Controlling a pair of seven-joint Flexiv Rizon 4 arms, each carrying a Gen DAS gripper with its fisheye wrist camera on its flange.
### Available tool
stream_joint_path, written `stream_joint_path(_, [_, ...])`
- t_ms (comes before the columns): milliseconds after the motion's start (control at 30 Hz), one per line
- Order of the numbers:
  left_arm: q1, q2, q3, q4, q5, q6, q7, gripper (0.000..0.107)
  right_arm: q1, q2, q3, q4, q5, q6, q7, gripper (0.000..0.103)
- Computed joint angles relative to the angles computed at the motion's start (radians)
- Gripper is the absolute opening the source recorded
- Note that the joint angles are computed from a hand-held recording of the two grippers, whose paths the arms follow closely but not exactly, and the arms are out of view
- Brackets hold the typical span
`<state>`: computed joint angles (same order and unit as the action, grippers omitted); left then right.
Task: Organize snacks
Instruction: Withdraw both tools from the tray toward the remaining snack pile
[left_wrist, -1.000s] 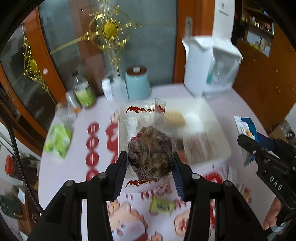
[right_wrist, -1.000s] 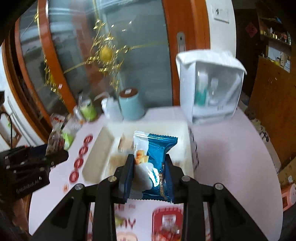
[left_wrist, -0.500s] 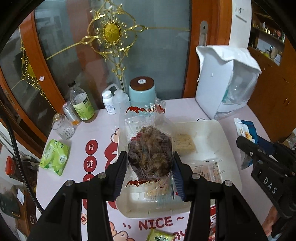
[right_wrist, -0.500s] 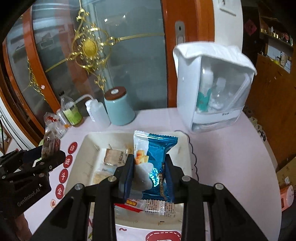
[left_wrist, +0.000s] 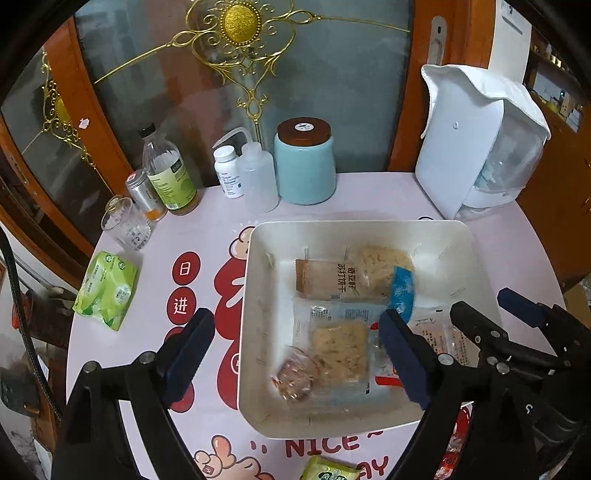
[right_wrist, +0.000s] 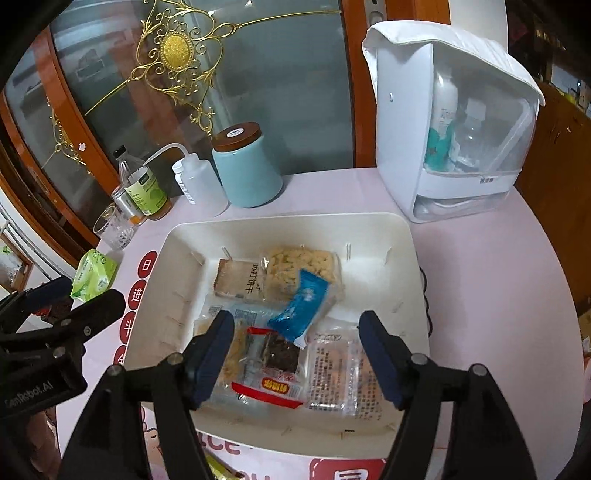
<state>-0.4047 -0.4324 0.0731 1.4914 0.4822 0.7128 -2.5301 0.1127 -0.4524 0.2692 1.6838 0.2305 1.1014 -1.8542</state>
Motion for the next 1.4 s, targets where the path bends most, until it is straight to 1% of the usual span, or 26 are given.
stream_joint_path(233, [-0.012, 0.039, -0.005, 0.031, 0.019, 0.011, -0.019, 0.090, -0.009, 0.050, 0.011, 0.047, 0.022, -0.010, -0.028, 0.071])
stream_joint_path(500, [-0.038, 0.111, -0.034, 0.077, 0.066, 0.021, -0.042, 0.090, -0.020, 0.159, 0.005, 0.143, 0.081, -0.012, -0.076, 0.071])
stream_joint_path(767, [-0.058, 0.185, -0.085, 0.144, 0.082, 0.024, -0.045, 0.090, -0.027, 0.287, -0.034, 0.256, 0.152, -0.012, -0.133, 0.071])
stream_joint_path(967, [-0.079, 0.223, -0.124, 0.179, 0.103, 0.025, -0.049, 0.090, -0.034, 0.387, -0.085, 0.354, 0.198, -0.018, -0.179, 0.071])
stream_joint_path(1133, [-0.096, 0.224, -0.155, 0.202, 0.094, 0.053, -0.024, 0.090, -0.043, 0.459, -0.139, 0.448, 0.188, -0.010, -0.177, 0.071])
stream_joint_path(1267, [-0.128, 0.187, -0.175, 0.190, 0.090, 0.054, 0.021, 0.090, -0.064, 0.501, -0.180, 0.532, 0.150, 0.005, -0.152, 0.071])
stream_joint_path(1400, [-0.163, 0.125, -0.185, 0.170, 0.053, 0.063, 0.097, 0.090, -0.097, 0.520, -0.213, 0.630, 0.088, 0.032, -0.109, 0.071])
